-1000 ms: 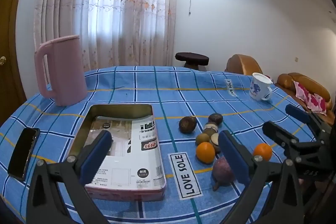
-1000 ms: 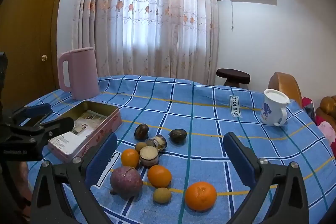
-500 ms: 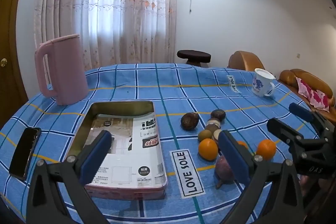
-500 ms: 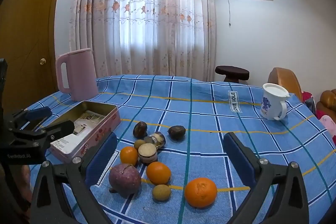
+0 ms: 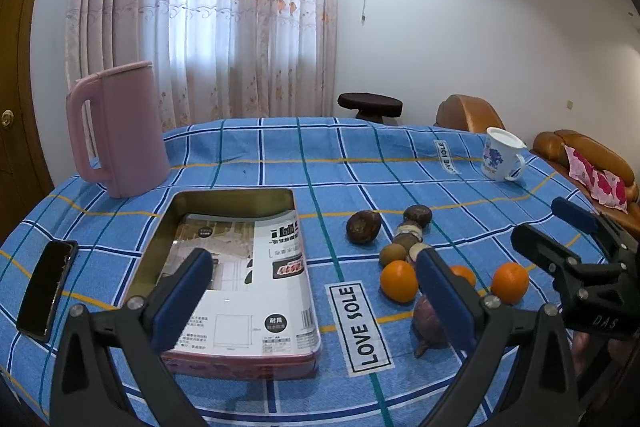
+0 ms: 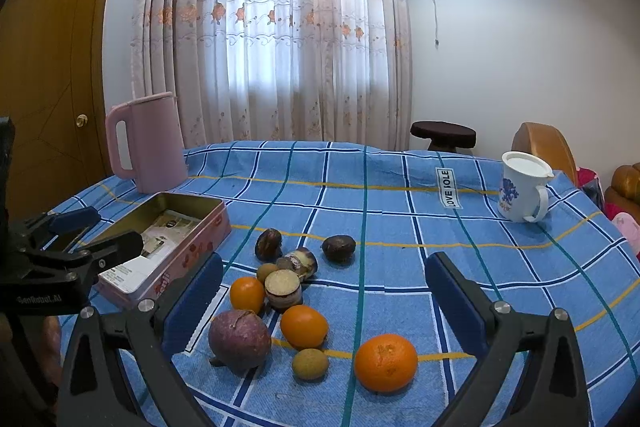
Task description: Organize fruits
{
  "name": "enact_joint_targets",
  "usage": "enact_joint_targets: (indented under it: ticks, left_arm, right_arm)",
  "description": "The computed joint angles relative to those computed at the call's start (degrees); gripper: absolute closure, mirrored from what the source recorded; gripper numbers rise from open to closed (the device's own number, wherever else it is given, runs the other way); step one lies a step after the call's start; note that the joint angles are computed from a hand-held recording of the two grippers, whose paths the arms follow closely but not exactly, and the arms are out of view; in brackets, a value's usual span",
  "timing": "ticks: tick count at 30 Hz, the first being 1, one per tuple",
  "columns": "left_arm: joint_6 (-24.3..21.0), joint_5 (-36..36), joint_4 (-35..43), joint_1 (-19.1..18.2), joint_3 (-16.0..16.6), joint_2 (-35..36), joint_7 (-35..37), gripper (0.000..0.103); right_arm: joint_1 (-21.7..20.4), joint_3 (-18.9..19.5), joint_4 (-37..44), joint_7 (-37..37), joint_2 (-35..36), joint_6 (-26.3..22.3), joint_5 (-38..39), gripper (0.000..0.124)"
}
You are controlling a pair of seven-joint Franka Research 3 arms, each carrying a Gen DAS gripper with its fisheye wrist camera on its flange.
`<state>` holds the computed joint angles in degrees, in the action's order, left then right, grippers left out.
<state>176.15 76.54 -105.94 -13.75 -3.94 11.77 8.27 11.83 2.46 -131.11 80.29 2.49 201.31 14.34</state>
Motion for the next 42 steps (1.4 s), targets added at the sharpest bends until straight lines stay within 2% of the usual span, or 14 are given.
enact_joint_targets:
  ticks: [6, 7, 12, 42]
  left_arm:
    - [0.0, -0.4, 0.1, 0.0, 0.0, 0.1, 0.3, 0.0]
    - [-0.2, -0.3, 0.1, -0.1, 0.0, 0.1, 0.2, 0.0]
    - [-0.1, -0.4, 0.0, -0.1, 0.1, 0.0, 0.4, 0.0]
    - [-0.3, -3.7, -0.4, -0.3, -0.2, 0.1, 3.8, 0.0]
  right_arm:
    - [0.4, 0.1, -0.1, -0.6, 0.1, 0.2, 0.8, 0.022]
    - [-1.0, 0.0, -0.3, 2.6, -0.1, 0.0, -3.0, 0.022]
    - [-0.4, 0.0, -0.3, 1.5, -0.1, -0.3, -1.5, 0.022]
    - [-1.4, -0.1, -0.1, 4.0, 0.2, -1.4, -4.3, 0.022]
